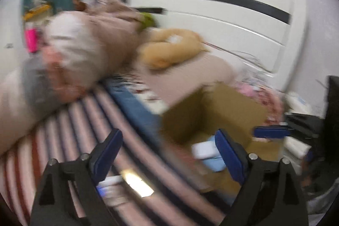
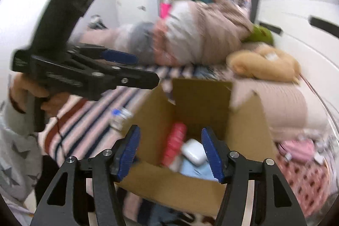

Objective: Organize rigid objects
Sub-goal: 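Carry the white earbud case into the box and open the left gripper, then drop the gold bar into the box with the right gripper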

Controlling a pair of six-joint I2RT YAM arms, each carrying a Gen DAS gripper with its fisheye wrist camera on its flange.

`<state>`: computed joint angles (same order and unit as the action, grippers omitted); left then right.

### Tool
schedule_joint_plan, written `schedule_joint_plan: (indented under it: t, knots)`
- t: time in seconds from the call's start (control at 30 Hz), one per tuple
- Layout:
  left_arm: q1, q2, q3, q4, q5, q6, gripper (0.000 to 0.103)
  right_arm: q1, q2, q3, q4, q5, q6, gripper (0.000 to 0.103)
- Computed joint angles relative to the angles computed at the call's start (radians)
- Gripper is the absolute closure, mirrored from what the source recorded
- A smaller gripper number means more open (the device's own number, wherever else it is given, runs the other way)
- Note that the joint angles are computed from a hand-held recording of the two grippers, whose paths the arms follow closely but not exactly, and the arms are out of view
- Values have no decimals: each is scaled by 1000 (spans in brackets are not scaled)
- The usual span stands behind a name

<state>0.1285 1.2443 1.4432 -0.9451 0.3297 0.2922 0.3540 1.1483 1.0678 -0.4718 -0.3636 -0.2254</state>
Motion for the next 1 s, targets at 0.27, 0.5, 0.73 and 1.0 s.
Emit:
schedule_joint_plan:
  t: [0.27, 0.5, 0.73, 1.0]
  knots:
    - [507, -58, -277, 117, 85, 185, 15, 399, 156, 75, 77, 99, 139, 47]
    - [684, 9, -494, 221, 165, 277, 15, 496, 566, 140, 259, 461, 319, 58]
    - [703, 13, -562, 260, 183, 287, 15, 456, 861, 359, 258, 577, 319, 89]
    - [613, 38, -575, 294, 192, 234, 15, 495, 495, 151, 320, 416, 294, 90]
